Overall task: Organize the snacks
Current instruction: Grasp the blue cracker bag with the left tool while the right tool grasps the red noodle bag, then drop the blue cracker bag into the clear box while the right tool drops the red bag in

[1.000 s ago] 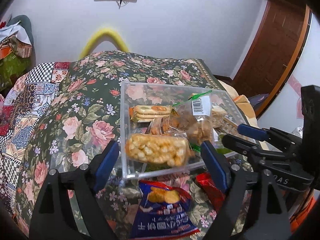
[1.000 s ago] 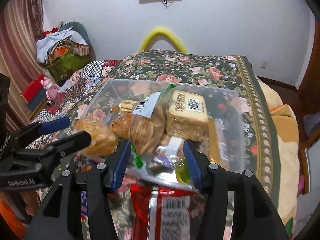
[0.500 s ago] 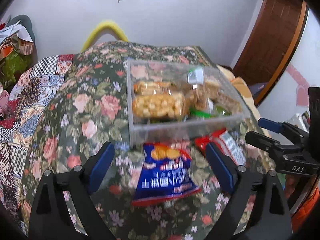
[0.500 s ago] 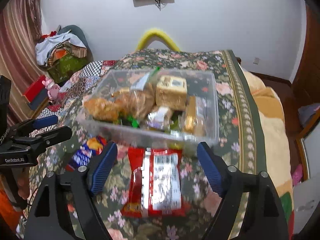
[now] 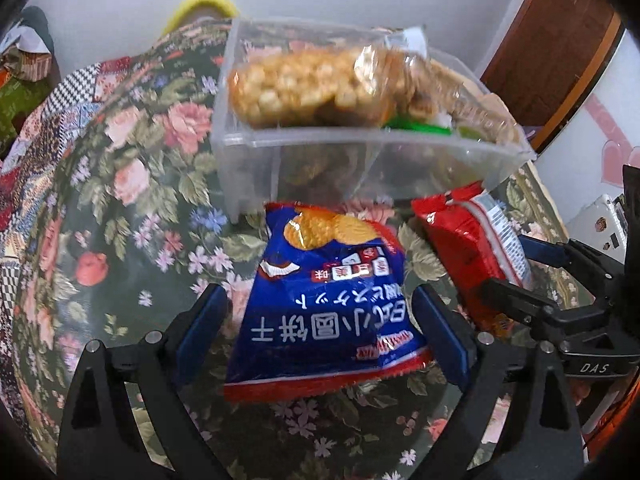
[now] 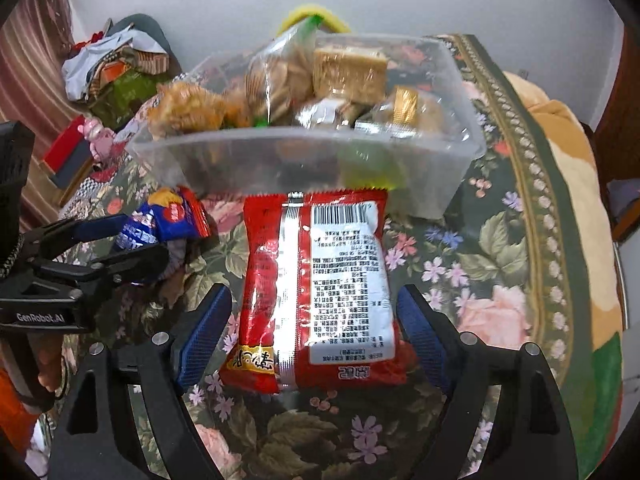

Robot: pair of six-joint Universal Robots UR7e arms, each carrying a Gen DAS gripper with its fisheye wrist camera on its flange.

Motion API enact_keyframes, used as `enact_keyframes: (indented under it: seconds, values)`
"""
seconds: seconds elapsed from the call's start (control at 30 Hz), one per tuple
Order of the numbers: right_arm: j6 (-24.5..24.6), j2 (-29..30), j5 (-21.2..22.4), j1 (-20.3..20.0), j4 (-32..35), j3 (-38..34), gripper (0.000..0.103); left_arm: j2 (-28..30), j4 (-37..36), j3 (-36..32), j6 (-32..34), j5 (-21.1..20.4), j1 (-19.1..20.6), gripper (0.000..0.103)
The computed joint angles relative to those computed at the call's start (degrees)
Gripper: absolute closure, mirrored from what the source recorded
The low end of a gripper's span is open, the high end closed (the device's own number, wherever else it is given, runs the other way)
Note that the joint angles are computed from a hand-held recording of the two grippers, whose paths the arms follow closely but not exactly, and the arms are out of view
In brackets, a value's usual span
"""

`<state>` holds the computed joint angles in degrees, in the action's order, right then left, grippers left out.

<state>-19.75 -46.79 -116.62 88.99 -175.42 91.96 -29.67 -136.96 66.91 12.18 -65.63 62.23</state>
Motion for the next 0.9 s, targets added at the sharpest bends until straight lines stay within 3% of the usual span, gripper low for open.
enact_keyframes:
  seconds: [0.13,0.27,0.43,0.67,0.9]
  values:
    - [0.00,0.83,-0.61,0.01,-0.57,-0.51,0.020,0.80,-1.52,-0.06,-0.72,-0.17,0.51,0.010]
    - [-1.60,2.07,-1.97,0.34,-2.10,-1.09,0.018,1.06,-2.49,-0.16,-0.86,-1.57,1.03,0.021]
    - [-3.55,2.15,-0.97,0.31,-4.21,-0.46,0.038,0.27,-4.07,1.55,1.10,-2.18,1.01,0.028]
    - [-2.46,0.69,0.69,0.26,-4.54,1.54,0.038,-3.43,-5.78,6.84,1.46,-2.72,-0.01,0.036]
    - [-3.05,-2.42,1.96,0.95,-7.30,5.34,0.038,-7.70,-9.33,11.60,2.49,-3.83,-1.46,0.036]
